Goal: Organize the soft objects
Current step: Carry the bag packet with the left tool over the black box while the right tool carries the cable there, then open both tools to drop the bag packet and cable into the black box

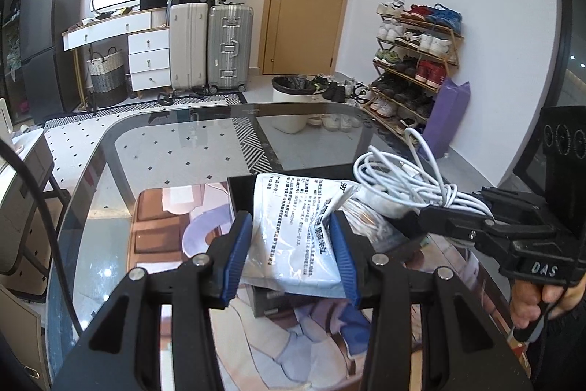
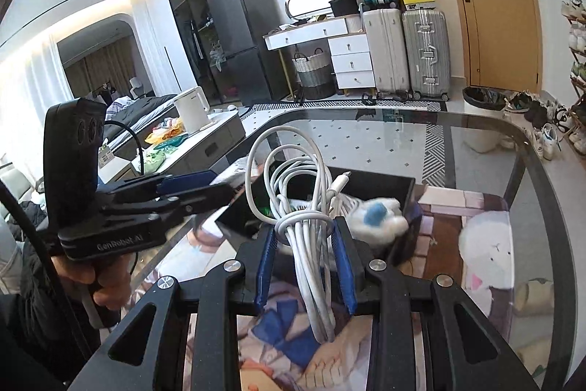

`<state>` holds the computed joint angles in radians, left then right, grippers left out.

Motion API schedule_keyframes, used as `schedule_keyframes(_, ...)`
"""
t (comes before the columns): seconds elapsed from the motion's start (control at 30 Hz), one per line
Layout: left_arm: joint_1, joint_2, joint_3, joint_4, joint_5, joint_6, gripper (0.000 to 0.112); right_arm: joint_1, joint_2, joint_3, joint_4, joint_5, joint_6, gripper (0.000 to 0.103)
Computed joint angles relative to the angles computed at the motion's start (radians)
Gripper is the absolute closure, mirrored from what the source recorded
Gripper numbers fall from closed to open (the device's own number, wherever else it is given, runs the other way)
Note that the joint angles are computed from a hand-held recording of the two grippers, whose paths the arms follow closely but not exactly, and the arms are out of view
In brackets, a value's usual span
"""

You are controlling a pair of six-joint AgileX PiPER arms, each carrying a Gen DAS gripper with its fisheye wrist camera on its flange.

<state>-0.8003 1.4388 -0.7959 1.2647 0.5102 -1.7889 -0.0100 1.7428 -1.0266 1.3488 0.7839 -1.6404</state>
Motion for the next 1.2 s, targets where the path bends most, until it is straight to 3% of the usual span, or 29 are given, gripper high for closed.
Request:
schedule_keyframes(0.23, 0.061, 0.076, -0.053, -0.003, -0.032, 0.009, 0.069, 0.089, 0.068, -0.108, -0.073, -0.106, 0.161, 0.073)
schedule_keyframes(0.57, 0.102, 0.157, -0.106, -0.008, -0.07, 0.016, 0.069, 0.148, 0.165, -0.228, -0.211, -0.18, 0.336, 0.073)
schedule_keyframes(1.2, 0.092, 0.219, -0.145, -0.004, -0.049, 0.043, 0.069, 0.216, 0.245, -0.252, -0.228, -0.313, 0.277, 0.072)
